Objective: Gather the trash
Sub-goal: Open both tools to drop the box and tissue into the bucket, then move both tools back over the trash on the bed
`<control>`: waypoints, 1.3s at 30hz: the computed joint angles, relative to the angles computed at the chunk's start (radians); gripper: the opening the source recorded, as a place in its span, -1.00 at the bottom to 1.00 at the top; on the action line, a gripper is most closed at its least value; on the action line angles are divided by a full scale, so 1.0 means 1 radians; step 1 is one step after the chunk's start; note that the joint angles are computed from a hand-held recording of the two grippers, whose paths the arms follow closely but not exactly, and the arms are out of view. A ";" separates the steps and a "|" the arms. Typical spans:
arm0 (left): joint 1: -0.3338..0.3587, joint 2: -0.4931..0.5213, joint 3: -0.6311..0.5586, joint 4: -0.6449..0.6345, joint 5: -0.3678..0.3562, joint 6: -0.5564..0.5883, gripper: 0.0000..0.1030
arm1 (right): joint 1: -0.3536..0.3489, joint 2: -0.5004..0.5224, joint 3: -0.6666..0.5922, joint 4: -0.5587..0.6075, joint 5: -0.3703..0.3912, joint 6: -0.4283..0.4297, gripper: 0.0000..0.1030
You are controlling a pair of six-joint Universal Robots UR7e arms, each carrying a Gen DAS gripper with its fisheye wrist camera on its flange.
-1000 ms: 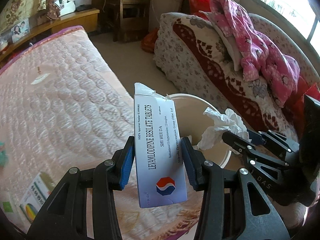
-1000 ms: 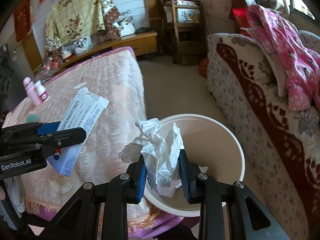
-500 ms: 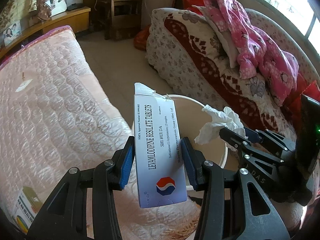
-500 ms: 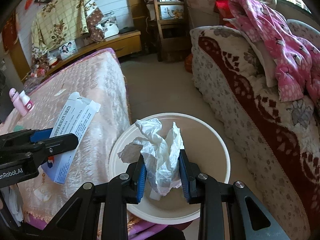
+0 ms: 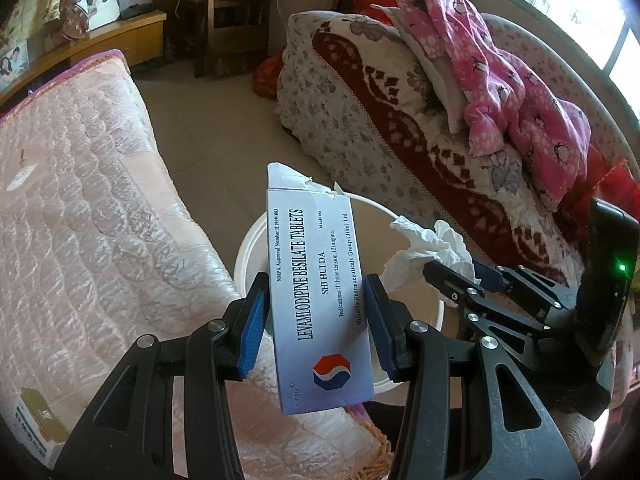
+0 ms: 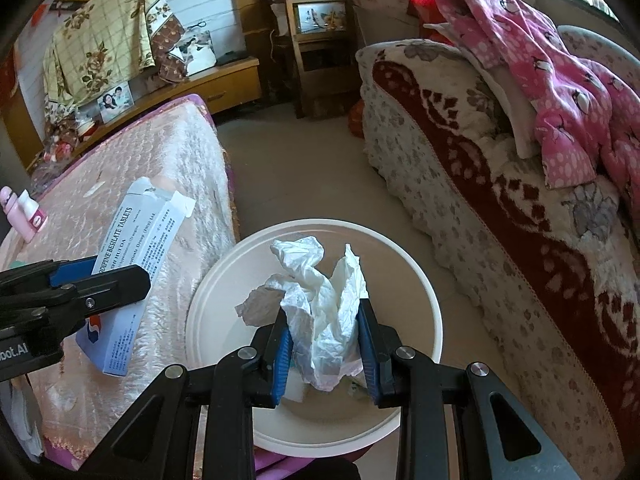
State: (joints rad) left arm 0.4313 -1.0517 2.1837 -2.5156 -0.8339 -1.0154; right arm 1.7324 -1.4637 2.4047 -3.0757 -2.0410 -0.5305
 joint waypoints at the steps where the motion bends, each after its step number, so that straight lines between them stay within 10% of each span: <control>1: 0.001 0.002 0.000 -0.004 0.002 0.002 -0.11 | -0.002 0.001 0.000 -0.001 0.000 0.002 -0.42; 14: 0.004 -0.003 0.014 -0.030 0.004 0.004 0.02 | -0.016 0.007 -0.001 -0.018 0.010 0.017 -0.08; 39: -0.078 -0.120 0.067 0.154 0.074 -0.188 0.02 | 0.044 0.011 0.012 -0.040 -0.009 0.022 -0.07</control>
State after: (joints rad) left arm 0.3529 -1.1721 2.2511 -2.3620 -0.7604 -1.2031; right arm 1.7764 -1.4531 2.4168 -3.1162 -2.0498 -0.5086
